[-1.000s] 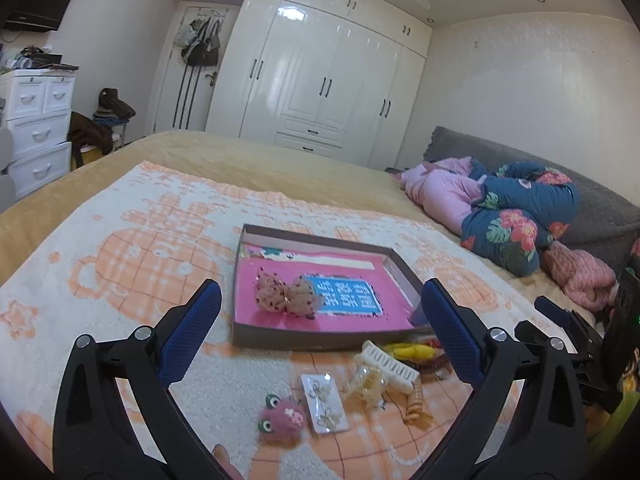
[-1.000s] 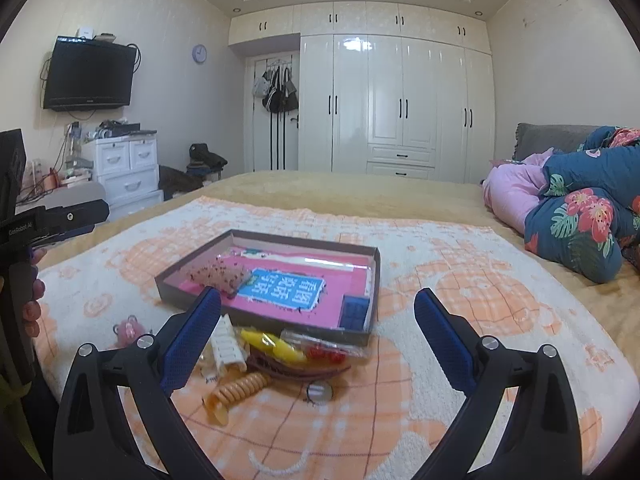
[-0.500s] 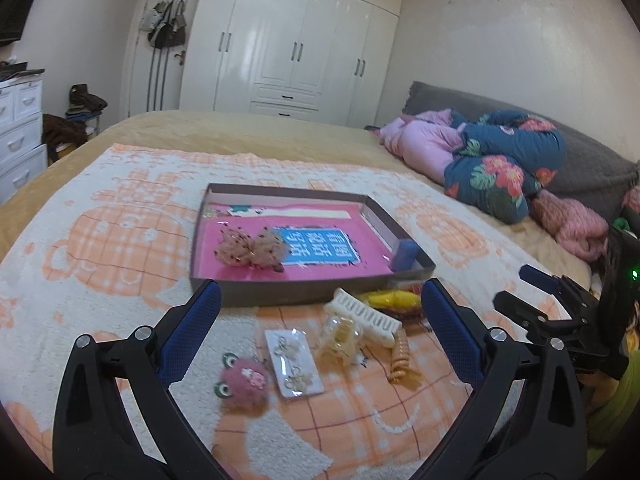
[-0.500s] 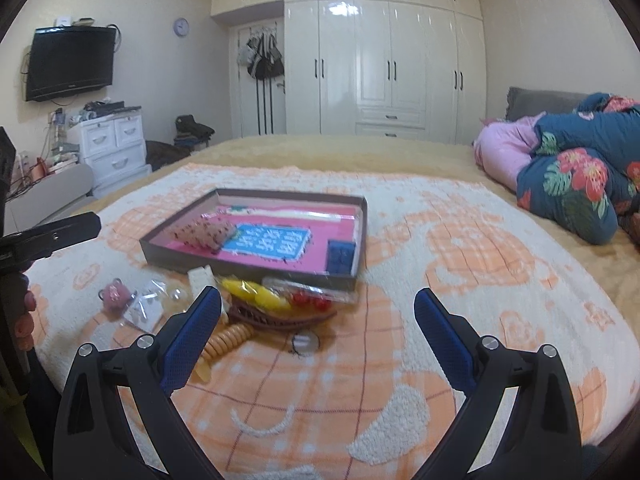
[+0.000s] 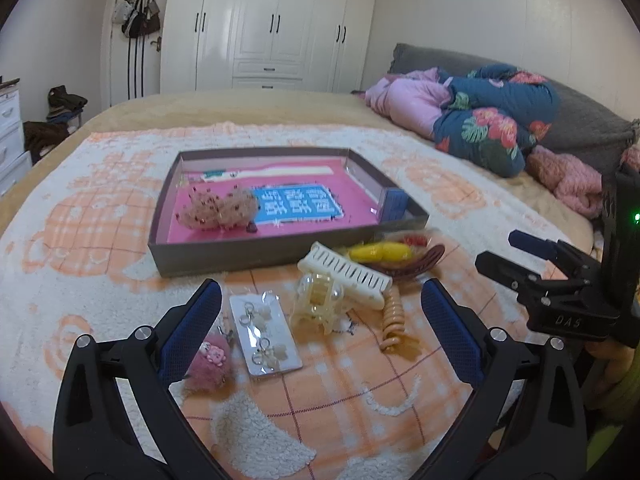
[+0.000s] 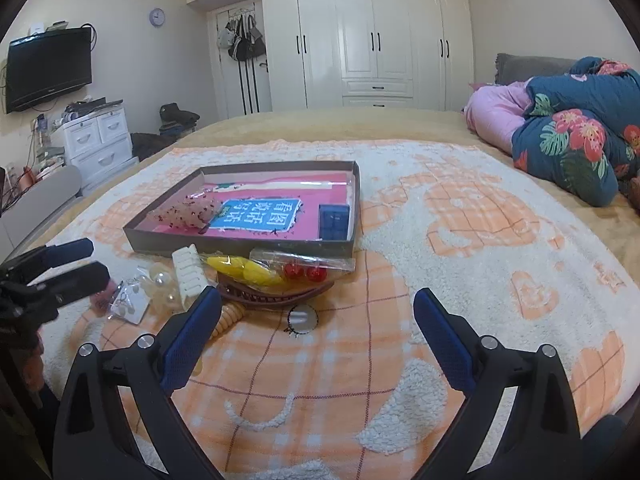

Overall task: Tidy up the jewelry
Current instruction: 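Grasp the translucent claw clip with the left tool while the right tool grasps the maroon comb clip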

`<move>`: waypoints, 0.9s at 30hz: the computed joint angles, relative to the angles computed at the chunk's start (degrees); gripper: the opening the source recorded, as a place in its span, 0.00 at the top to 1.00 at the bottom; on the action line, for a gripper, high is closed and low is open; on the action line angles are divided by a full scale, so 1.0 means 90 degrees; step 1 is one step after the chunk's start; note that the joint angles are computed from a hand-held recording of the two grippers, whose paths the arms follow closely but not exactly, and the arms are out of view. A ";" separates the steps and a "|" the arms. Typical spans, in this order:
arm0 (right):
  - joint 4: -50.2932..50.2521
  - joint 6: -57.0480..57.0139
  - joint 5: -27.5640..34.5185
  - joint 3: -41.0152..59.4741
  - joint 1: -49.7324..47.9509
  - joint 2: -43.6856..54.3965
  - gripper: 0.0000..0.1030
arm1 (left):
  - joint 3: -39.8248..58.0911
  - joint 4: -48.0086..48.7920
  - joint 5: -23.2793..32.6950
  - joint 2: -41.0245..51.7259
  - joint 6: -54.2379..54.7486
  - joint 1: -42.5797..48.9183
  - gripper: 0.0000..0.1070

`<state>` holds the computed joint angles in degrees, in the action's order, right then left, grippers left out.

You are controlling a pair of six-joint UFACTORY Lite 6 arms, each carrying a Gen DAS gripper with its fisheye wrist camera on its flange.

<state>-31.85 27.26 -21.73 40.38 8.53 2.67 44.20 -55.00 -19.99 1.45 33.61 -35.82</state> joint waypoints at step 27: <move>-0.4288 0.5326 0.0114 0.1962 -0.0084 0.1891 0.64 | 0.0891 0.2205 0.0914 0.1263 -0.1796 0.0683 0.69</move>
<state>-70.44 75.19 -20.71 58.04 7.78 19.69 52.22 -35.16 -11.77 12.82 17.45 -29.67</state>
